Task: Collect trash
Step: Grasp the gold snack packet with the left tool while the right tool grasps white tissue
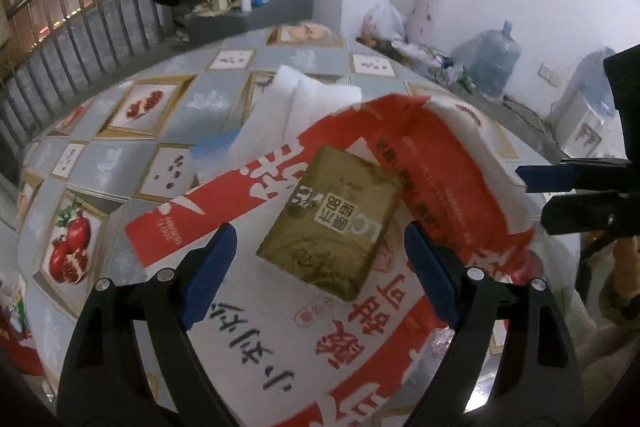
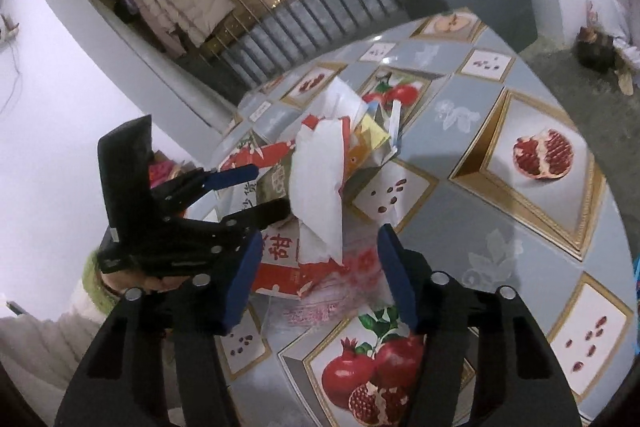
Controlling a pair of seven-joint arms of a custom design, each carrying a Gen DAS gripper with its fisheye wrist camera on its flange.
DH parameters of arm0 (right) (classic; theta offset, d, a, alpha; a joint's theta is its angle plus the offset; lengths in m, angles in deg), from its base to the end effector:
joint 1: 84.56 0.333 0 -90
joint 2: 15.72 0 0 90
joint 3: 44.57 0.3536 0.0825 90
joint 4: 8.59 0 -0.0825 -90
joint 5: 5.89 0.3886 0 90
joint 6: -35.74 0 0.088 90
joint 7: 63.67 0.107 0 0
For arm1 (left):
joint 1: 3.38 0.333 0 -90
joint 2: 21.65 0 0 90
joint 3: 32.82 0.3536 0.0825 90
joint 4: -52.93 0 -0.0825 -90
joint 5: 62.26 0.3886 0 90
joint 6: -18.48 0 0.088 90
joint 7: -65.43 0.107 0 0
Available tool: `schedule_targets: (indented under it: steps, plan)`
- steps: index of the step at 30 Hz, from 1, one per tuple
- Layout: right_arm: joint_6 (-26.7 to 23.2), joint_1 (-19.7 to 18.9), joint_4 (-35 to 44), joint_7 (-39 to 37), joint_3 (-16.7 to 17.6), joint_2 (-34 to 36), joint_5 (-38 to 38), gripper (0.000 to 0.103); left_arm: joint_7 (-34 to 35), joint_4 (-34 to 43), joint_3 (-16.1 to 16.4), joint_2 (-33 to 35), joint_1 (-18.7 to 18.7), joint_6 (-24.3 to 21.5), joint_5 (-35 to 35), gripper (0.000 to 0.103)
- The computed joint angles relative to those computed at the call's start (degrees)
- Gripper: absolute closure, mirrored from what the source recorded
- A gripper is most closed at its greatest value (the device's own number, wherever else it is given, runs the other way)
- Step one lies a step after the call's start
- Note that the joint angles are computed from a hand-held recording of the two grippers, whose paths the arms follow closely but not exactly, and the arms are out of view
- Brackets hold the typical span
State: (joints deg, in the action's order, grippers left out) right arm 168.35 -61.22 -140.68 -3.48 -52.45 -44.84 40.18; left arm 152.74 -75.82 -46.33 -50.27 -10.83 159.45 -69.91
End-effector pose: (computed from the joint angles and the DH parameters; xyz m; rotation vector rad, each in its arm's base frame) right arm 0.4133 0.1157 0.6300 -1.8512 1.2549 0.1352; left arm 0.4033 -0.1812 0.6651 -1.6108 2.0931 -0.8098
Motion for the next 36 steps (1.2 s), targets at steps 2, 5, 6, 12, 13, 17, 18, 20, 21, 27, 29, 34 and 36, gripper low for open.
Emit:
schedule_targets:
  steps: [2, 5, 6, 12, 13, 17, 18, 20, 21, 27, 29, 34, 36]
  plan:
    - [-0.99, 0.19, 0.27, 0.11, -0.42, 0.75, 0.62, 0.052, 0.61, 0.28, 0.34, 0.66, -0.34, -0.33, -0.34, 0.022]
    - [-2.11, -0.21, 0.58, 0.24, -0.35, 1.59, 1.03, 0.059, 1.22, 0.60, 0.46, 1.38, -0.51, -0.67, -0.50, 0.024]
    - [-2.32, -0.38, 0.64, 0.22, -0.25, 1.83, 1.18, 0.062, 1.33, 0.70, 0.42, 1.54, -0.49, -0.85, -0.41, 0.026]
    - [-3.24, -1.26, 1.01, 0.35, 0.29, 2.78, 2.17, 0.067, 1.77, 1.17, 0.58, 2.39, -0.42, -0.76, -0.44, 0.033]
    - [-3.39, -1.42, 1.08, 0.47, 0.38, 2.91, 2.31, 0.069, 1.93, 1.00, 0.60, 2.32, -0.46, -0.60, -0.44, 0.036]
    - [-3.85, -1.91, 1.25, 0.54, 0.62, 3.18, 2.73, 0.077, 1.67, 1.03, 0.42, 2.47, -0.27, -0.25, -0.26, 0.043]
    - [-3.91, -2.07, 1.06, 0.70, 0.74, 2.87, 2.76, 0.077, 1.44, 0.89, 0.39, 2.35, -0.21, -0.01, -0.29, 0.044]
    - [-3.86, -2.25, 0.95, 0.88, 0.88, 2.72, 2.79, 0.078, 1.29, 0.71, 0.55, 2.36, -0.26, 0.57, -0.64, 0.044]
    - [-3.84, -2.28, 1.01, 0.91, 0.86, 2.80, 2.88, 0.078, 1.33, 0.66, 0.67, 2.35, -0.29, 0.77, -0.80, 0.045]
    - [-4.17, -2.27, 0.95, 0.62, 0.47, 2.41, 3.89, 0.080, 0.49, 0.02, 0.58, 1.16, 0.08, 1.04, -0.80, 0.047]
    - [-4.34, -2.25, 1.10, -0.07, 0.08, 2.42, 4.57, 0.080, -0.51, -0.19, 0.64, 0.22, 0.27, 0.90, -1.20, 0.047]
    - [-4.26, -2.56, 0.44, -0.98, -0.19, 0.85, 5.35, 0.081, -2.86, -0.83, 0.77, -2.61, 1.01, 0.43, -1.70, 0.048]
    - [-4.47, -2.50, 0.22, -1.38, -0.51, 0.14, 5.80, 0.081, -3.56, -1.12, 0.92, -3.92, 1.07, 0.17, -2.11, 0.048]
